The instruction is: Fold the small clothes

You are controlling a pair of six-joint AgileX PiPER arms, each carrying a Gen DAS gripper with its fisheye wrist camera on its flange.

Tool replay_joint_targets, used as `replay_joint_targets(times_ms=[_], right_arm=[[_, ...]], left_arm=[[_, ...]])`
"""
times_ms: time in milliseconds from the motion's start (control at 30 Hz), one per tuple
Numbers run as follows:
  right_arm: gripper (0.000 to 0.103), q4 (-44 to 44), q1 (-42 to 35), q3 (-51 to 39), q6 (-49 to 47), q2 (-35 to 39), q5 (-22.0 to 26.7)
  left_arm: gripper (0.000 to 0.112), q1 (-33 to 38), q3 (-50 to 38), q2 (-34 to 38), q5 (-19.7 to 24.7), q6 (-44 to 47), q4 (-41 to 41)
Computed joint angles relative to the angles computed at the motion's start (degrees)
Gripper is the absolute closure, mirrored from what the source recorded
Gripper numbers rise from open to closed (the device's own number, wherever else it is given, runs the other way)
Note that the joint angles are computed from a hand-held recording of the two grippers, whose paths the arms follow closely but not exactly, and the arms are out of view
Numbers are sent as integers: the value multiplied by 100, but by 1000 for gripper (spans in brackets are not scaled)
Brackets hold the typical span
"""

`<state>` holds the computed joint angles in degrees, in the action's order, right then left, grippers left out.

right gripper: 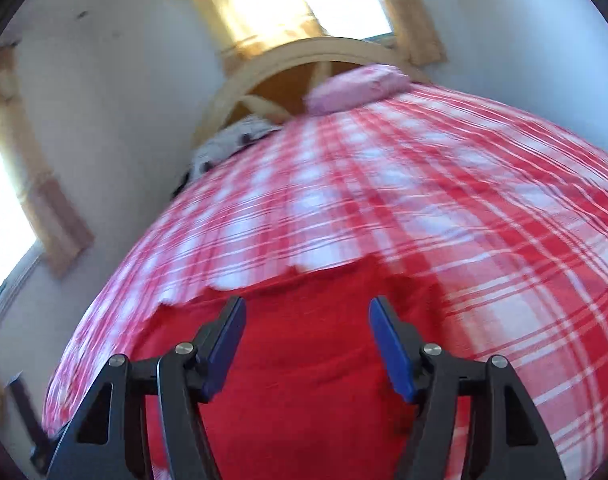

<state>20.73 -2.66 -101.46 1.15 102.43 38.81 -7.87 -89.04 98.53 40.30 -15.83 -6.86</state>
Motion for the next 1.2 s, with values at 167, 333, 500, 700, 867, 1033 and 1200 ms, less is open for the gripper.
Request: replay_joint_targets(times_ms=[167, 333, 500, 700, 867, 1033, 1200], right_arm=[[38, -613, 905, -49, 66, -4, 75], [38, -498, 1256, 138, -4, 31, -8], [38, -391, 1316, 405, 208, 62, -15], [38, -326, 1217, 549, 344, 7, 39], [38, -215, 1185, 180, 174, 119, 359], [38, -82, 1211, -919, 6, 643, 1065], [38, 154, 1256, -2368, 11, 1510, 1912]], left_arm=[[17, -77, 195, 34, -19, 5, -199], [17, -172, 212, -16, 19, 40, -320], [49, -292, 119, 44, 114, -31, -33], [96, 127, 6, 146, 316, 611, -1339], [99, 45, 274, -134, 12, 511, -1295], [99, -354, 344, -346, -310, 427, -786], [100, -727, 422, -407, -605, 29, -17]])
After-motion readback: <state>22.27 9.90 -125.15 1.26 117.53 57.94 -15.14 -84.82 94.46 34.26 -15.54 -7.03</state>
